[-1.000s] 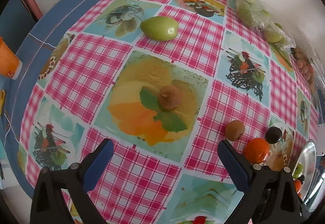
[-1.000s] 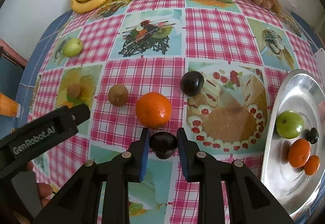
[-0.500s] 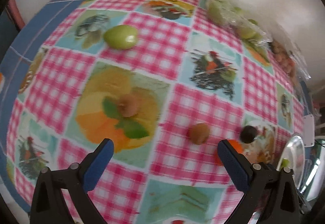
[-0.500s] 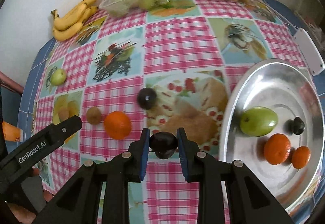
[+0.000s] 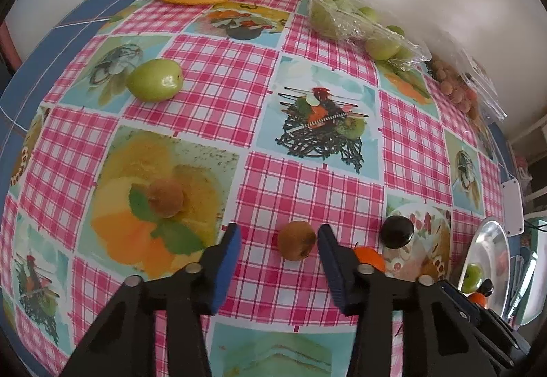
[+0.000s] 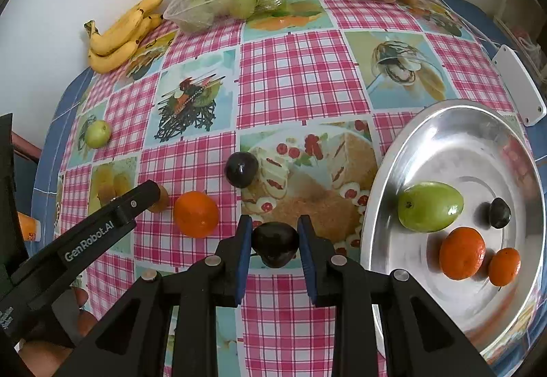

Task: Organize fruits
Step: 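Grasp the brown kiwi with the left gripper while the right gripper holds the plum, then carry the plum and kiwi over the steel bowl with both grippers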

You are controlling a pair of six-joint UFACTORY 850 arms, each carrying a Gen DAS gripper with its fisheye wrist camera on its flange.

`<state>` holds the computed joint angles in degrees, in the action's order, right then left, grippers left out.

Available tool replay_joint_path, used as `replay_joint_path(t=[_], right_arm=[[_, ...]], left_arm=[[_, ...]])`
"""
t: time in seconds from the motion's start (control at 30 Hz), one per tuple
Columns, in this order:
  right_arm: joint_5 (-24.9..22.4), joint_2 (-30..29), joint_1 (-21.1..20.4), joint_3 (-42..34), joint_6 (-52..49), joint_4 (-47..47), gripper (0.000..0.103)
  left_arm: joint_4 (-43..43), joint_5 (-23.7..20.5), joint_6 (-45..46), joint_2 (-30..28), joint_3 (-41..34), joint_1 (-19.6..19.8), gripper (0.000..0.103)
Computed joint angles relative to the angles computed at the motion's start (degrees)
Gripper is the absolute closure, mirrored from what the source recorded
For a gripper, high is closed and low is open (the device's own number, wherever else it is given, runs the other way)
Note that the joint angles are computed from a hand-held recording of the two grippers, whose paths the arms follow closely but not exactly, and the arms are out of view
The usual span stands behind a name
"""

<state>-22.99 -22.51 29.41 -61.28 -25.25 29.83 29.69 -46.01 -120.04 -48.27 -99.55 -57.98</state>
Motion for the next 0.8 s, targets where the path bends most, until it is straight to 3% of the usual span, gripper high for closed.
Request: replay_joint_path(t=[0.17, 0.2, 0.8], right_arm=[[-0.1, 0.0, -0.1, 0.0, -0.3, 0.7, 0.075], [0.0, 0.1, -0.1, 0.1, -0.3, 0.8, 0.075], [0.1, 0.8, -1.0, 0.5, -1.2, 2.8, 0.075]], left_arm=[[0.7, 1.0, 0.5, -0.5, -0.5, 0.0, 0.070], [0.8, 1.3, 0.3, -0.5, -0.6, -0.1, 0.077], [0.4, -3.8, 0.8, -0.6, -4.5, -0.8, 0.077]])
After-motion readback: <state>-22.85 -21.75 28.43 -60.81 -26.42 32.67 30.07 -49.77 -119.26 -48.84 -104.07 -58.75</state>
